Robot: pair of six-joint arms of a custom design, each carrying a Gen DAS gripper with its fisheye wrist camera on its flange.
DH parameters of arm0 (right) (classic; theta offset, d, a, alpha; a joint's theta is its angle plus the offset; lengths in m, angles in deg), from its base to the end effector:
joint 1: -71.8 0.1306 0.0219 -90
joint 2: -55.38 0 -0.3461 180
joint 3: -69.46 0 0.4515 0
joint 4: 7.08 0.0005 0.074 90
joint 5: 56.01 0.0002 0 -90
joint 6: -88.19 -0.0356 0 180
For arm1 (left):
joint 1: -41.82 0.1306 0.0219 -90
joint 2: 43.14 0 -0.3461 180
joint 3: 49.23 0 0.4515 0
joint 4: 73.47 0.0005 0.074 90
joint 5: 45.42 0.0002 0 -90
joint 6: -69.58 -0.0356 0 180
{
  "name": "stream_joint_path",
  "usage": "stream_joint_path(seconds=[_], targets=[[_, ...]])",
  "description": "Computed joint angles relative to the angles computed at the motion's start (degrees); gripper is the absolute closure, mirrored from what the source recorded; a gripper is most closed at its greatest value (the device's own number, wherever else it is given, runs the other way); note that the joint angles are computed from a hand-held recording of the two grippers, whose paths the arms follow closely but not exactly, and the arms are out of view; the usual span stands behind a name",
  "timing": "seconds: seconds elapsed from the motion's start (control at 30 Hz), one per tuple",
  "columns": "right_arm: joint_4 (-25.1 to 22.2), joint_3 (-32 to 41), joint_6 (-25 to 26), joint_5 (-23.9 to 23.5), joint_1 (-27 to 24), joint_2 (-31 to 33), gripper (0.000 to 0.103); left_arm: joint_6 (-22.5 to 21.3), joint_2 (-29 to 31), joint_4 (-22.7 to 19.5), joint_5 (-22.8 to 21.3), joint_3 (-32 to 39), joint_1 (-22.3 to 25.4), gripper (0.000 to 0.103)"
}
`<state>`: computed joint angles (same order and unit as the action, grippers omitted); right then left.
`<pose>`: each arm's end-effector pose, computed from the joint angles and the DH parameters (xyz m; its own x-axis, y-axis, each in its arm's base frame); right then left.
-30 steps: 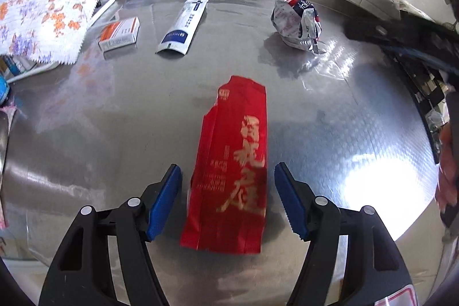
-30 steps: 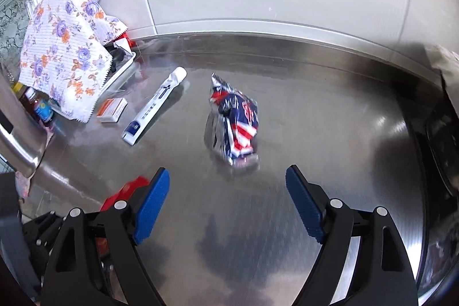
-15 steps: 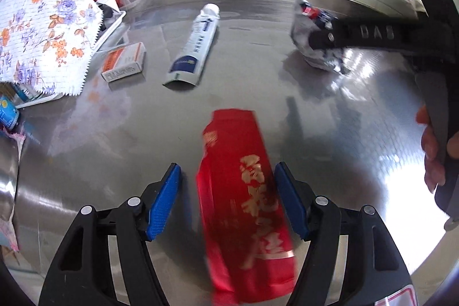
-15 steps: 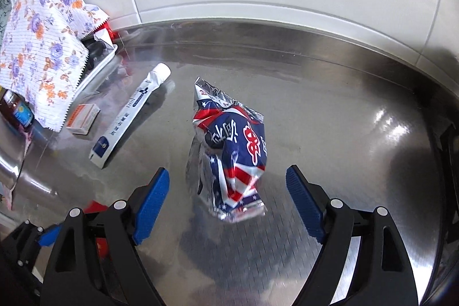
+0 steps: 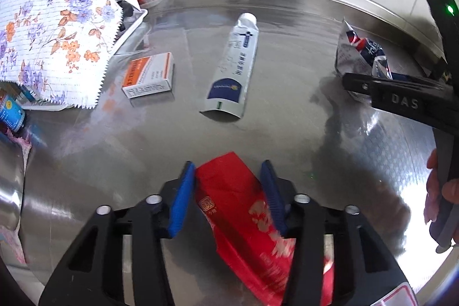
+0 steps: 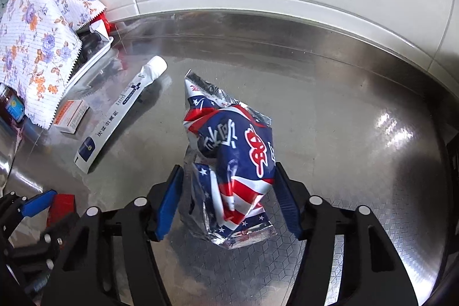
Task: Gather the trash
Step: 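Grasp the red snack pack with the left tool while the right tool grasps the flag-print foil bag, then carry the red pack and foil bag down over the yellow bin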
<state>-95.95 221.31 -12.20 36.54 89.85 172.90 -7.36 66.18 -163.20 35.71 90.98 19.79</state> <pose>0.5883 0.1895 0.6028 -0.8131 -0.0755 -0.5772 -0.1407 0.9877 0.0690 0.5397 -0.2130 0.5955 -0.8398 0.0989 -0.5339 0.1097 0.9939 0.0116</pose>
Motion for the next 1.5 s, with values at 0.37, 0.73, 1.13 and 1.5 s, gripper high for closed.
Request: stream_joint_path(seconds=[0.37, 0.73, 1.13, 1.5], targets=[[0.98, -1.31, 0.78, 1.03, 0.39, -1.35, 0.061, 2.27, -1.17, 1.26, 3.80, -0.03, 1.99, 0.092], [1.62, -3.89, -0.81, 0.98, 0.42, -3.85, 0.063, 3.11, -2.45, 2.43, 5.62, -0.15, 2.21, 0.097], [1.86, -6.37, -1.92, 2.32, 1.11, -7.47, 0.064, 2.41, -3.27, 3.04, 6.93, 1.96, 2.17, 0.099], [2.05, -7.84, -3.42, 3.97, 2.48, -10.54, 0.064, 0.55, -3.93, 3.15, 7.75, 4.32, 2.21, 0.101]])
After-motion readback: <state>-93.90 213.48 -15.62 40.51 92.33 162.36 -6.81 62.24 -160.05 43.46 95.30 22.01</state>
